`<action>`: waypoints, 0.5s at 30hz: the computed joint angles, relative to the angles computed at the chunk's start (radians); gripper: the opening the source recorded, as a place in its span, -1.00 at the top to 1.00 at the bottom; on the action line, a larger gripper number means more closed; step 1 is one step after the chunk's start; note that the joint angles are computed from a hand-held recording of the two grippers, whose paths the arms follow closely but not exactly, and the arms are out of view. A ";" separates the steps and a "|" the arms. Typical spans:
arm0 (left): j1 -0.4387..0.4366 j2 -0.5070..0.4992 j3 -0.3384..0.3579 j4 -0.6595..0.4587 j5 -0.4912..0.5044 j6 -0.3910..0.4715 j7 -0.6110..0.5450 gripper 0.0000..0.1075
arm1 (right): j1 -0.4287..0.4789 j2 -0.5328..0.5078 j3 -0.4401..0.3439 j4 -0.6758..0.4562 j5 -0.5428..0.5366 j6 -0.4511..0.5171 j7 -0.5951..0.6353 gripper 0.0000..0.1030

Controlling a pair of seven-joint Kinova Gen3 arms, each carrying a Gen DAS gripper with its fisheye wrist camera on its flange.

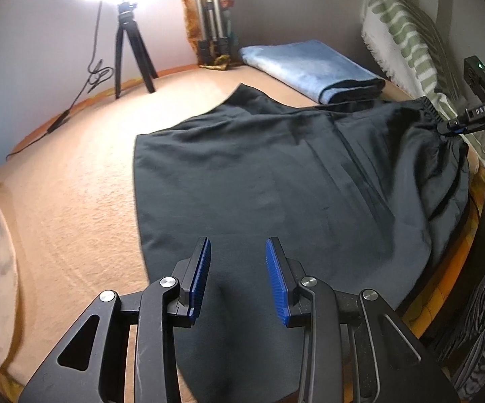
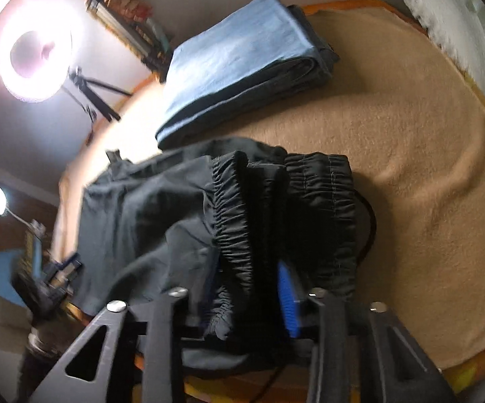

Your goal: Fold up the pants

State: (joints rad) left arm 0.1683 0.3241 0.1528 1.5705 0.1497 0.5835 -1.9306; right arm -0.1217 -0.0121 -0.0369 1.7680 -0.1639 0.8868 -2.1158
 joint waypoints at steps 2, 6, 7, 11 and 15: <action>0.010 -0.013 -0.014 0.015 -0.019 -0.015 0.016 0.24 | -0.024 0.010 -0.016 -0.034 0.081 0.042 -0.045 0.62; 0.016 -0.032 -0.036 0.043 -0.052 -0.024 0.053 0.20 | -0.139 0.050 0.027 -0.127 0.244 0.181 -0.129 0.63; 0.014 -0.036 -0.039 0.049 -0.059 -0.024 0.060 0.20 | -0.136 0.062 -0.001 -0.144 0.274 0.206 -0.141 0.56; 0.002 -0.052 -0.048 0.071 -0.068 -0.010 0.093 0.20 | -0.140 0.089 -0.058 -0.196 0.355 0.293 -0.178 0.33; -0.045 -0.064 -0.035 0.085 -0.014 0.017 0.088 0.11 | -0.175 0.062 -0.064 -0.207 0.418 0.306 -0.249 0.21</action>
